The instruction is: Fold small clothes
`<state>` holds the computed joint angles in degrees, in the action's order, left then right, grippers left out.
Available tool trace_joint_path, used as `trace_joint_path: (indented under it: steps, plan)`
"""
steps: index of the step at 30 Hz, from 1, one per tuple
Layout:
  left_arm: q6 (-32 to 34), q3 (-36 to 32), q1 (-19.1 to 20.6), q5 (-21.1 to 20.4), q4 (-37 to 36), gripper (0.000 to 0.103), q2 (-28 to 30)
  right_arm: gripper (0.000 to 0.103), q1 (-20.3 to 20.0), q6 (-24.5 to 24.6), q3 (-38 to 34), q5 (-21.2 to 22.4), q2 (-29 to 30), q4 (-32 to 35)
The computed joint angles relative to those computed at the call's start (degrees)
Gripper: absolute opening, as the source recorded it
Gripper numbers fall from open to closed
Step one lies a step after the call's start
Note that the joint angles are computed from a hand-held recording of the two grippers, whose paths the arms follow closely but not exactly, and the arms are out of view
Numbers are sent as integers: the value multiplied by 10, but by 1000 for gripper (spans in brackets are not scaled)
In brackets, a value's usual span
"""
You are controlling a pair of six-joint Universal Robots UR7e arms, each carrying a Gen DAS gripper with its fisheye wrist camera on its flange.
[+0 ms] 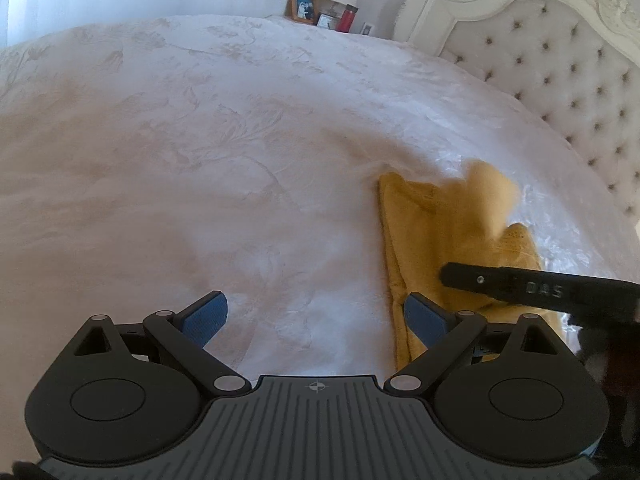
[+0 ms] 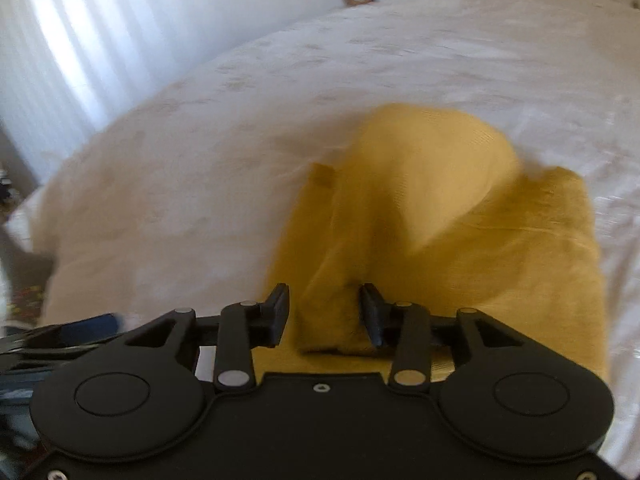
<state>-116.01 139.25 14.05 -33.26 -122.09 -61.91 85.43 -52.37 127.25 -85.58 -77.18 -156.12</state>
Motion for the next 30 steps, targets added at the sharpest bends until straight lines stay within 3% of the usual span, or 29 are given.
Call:
trace_joint_path:
  steps: [3,6,10,16,23,26,28,30]
  plan:
    - [2,2,3,-1,-8,96,0,50,-18,-25,-5,60,-31,71]
    - [4,4,3,-1,-14,96,0,52,-33,-41,-4,87,-57,81]
    - [11,9,2,2,-24,96,0,59,-53,-104,16,78,-90,41]
    - [20,14,1,5,-38,96,1,76,-98,-201,53,88,-138,50]
    - [66,24,-8,13,-104,96,-3,75,-100,-316,101,77,-124,-43]
    - [100,22,1,12,-141,96,-1,56,-89,-352,113,63,-100,-88]
    - [135,20,16,4,-194,96,6,14,-89,-362,118,59,-91,-106]
    - [192,18,32,-9,-264,96,14,14,-99,-346,110,81,-95,-88]
